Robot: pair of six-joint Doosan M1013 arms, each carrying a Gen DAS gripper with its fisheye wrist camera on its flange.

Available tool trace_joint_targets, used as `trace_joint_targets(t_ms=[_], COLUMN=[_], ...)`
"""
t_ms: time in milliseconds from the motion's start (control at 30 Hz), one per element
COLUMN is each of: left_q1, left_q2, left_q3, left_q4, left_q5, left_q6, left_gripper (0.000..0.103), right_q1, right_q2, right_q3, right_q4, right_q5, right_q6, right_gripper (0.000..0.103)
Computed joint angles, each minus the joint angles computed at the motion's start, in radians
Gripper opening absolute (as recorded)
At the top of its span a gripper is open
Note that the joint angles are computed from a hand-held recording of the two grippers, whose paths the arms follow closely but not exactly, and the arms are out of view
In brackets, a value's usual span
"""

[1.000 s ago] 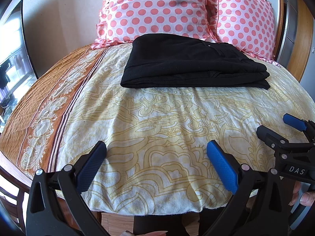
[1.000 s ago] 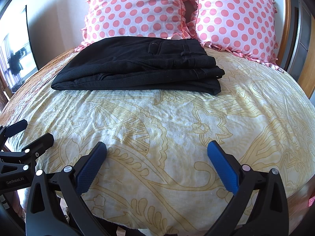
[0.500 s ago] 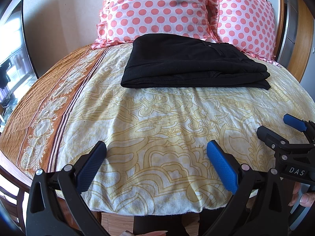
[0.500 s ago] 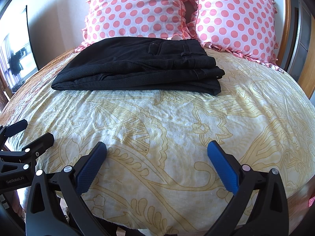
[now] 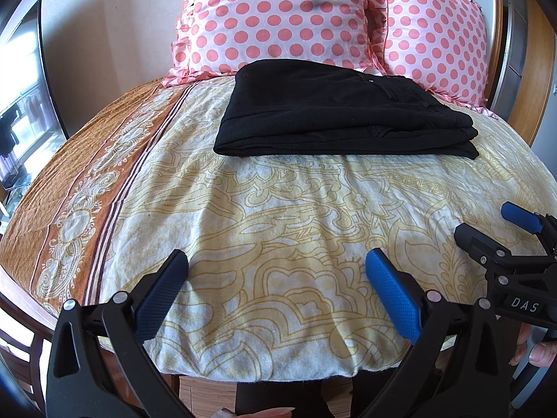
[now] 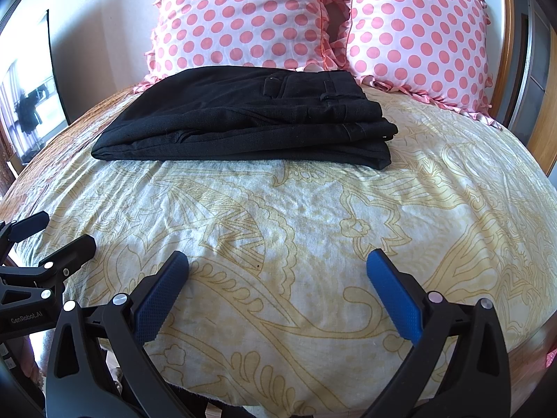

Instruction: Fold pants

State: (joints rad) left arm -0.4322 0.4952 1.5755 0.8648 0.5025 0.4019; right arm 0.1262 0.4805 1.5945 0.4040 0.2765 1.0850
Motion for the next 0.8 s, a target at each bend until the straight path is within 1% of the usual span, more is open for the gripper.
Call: trace_joint_targets(t_ms=[567,800], left_q1=[0.003,0.008], left_q2=[-0.001,-0.001], left_q3=[0.002,0.004], left_q4=[-0.004,-0.006], left_q5=[0.000,-0.011], left_q6=[0.001,0.011], left_gripper=[0.101,0.101], right_q1=[0.002,0.003], right_q2=[0.000,0.001], right_q3=[0.001,0.000], right_q4=[0.001,-0.007], right_q5=[-0.005,-0.006], right_q6=[0.001,0.010], right_gripper=[0.102,0.102])
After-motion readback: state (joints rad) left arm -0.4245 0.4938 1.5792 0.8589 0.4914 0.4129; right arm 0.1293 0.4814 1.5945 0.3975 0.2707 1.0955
